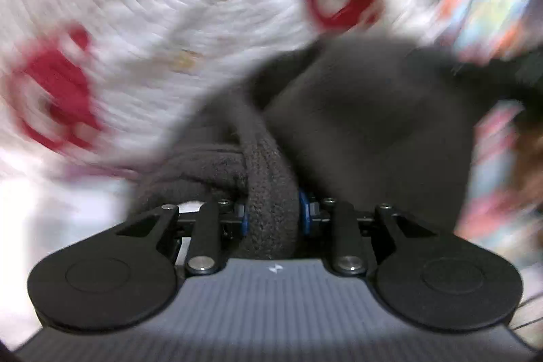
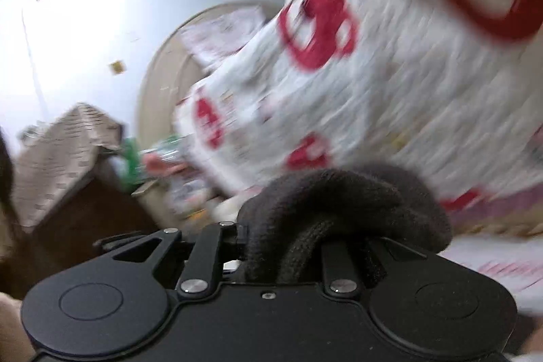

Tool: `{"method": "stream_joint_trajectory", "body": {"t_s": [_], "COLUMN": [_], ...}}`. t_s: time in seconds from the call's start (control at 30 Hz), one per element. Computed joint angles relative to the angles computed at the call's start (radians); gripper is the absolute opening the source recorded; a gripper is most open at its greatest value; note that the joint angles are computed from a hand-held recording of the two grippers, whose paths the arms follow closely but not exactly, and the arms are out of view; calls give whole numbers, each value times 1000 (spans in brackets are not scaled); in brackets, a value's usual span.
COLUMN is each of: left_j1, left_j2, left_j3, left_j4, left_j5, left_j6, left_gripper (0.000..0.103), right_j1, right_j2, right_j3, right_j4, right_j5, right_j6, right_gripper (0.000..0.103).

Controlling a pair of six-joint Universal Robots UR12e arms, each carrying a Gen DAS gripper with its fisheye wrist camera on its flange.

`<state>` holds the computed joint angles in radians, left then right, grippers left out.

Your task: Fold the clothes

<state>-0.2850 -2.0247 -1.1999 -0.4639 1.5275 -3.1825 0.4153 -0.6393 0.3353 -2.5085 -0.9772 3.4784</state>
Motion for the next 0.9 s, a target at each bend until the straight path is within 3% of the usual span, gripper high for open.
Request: {"method": "stream_joint_trajectory", "body": {"t_s": [0.07, 0.13, 0.2, 0.3, 0.37, 0.47, 0.67, 0.7, 0.73, 0.83, 0.9], "left_j1": [-15, 0, 14, 10, 9, 9, 12, 11, 10, 12, 14], "left_j2": [-6, 3, 11, 18, 24, 27, 23, 19, 15, 0, -10], "left_j3": [-3, -20, -36, -67, -93, -113, -117, -114, -111, -103, -100], "left_j4": [-10, -71, -137, -173, -165, -122, -20, -15, -9, -34, -55], "left_j5": [104, 79, 53, 120, 159, 210, 265, 265, 265, 242, 225], "left_j6": [33, -9, -48, -52, -58, -68, -92, -96, -99, -129, -148], "left_gripper": [25, 23, 22, 21, 20, 17, 15, 15, 15, 16, 16], "right_j1": [8, 19, 29, 44, 48, 42, 45, 43, 42, 37, 34], "right_j2": [-60, -107, -130, -133, -124, -101, -70, -70, -70, -66, -45], "right_j3": [100, 182, 234, 260, 260, 226, 170, 174, 179, 195, 183], "right_j4": [-43, -49, 4, 135, 226, 318, 312, 310, 308, 293, 307], "right_j5": [-121, -242, -347, -499, -549, -539, -564, -562, -559, -573, -625], "right_j6": [-156, -282, -362, -446, -486, -442, -504, -517, -530, -567, -532], "right_gripper": [21, 21, 20, 20, 20, 21, 22, 25, 34, 74, 79]}}
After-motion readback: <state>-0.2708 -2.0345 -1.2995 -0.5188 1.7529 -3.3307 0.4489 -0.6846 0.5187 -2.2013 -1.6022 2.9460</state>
